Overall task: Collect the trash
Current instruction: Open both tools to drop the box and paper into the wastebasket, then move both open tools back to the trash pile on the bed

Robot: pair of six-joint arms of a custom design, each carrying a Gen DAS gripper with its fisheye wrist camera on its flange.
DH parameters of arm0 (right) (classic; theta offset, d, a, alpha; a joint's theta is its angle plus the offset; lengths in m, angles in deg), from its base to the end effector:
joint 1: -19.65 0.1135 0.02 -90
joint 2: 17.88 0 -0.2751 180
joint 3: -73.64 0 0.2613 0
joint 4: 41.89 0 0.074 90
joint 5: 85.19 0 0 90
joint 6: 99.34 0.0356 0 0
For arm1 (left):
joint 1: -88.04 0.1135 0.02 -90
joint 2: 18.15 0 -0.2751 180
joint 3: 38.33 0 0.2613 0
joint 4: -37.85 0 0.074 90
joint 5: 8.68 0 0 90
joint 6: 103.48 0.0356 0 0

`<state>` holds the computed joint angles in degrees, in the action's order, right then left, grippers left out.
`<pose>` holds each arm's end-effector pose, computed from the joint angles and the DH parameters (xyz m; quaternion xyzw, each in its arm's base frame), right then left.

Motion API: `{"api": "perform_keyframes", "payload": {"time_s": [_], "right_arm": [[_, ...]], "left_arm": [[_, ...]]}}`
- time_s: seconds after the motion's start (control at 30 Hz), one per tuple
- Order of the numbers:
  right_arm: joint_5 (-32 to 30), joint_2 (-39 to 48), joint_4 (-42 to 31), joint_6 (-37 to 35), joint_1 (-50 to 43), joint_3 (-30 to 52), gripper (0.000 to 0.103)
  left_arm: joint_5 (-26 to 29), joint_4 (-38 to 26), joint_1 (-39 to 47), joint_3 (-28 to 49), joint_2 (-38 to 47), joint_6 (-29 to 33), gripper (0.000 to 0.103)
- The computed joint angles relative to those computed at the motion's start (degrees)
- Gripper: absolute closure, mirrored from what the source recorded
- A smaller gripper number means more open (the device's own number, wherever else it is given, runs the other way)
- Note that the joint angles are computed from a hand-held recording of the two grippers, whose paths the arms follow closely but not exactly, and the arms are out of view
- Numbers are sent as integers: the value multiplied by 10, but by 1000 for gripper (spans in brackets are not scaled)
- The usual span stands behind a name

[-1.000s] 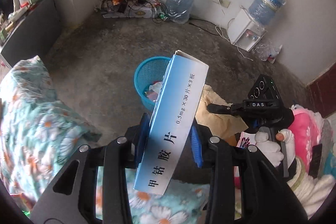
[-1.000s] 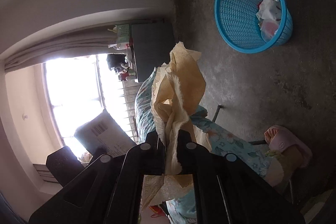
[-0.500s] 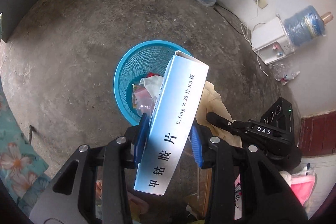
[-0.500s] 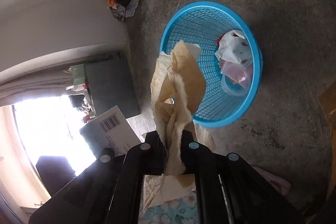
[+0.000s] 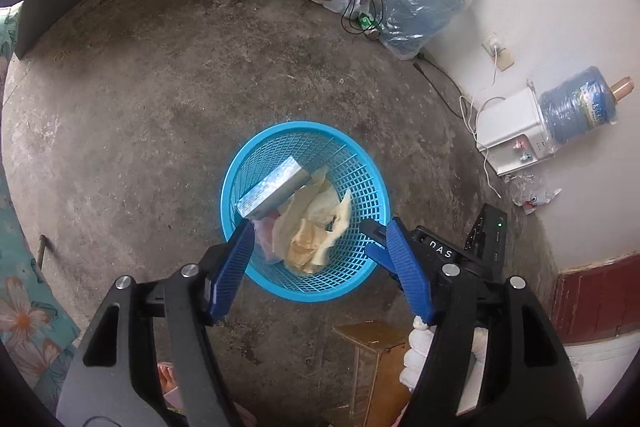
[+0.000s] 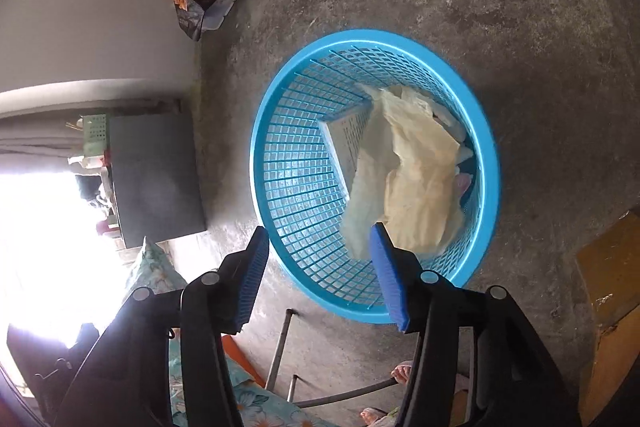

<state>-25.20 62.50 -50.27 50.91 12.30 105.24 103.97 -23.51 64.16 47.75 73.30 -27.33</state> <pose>0.2037 -0.0083 0.1001 0.4546 0.8106 0.3440 0.1338 0.2956 -0.1459 0.2659 0.1234 0.9532 -0.2459 0.1249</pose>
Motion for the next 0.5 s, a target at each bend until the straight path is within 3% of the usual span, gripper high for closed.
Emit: {"api": "perform_keyframes", "payload": {"time_s": [0.17,0.4,0.5], "right_arm": [[0,-126,-68,-25,-19,-23,50],[32,-409,-340,-80,25,37,50],[113,-488,-441,-83,124,107,46]], "left_arm": [[32,-49,24,2,-95,11,38],[72,-167,78,44,-257,57,35],[91,-225,130,67,-334,79,31]]}}
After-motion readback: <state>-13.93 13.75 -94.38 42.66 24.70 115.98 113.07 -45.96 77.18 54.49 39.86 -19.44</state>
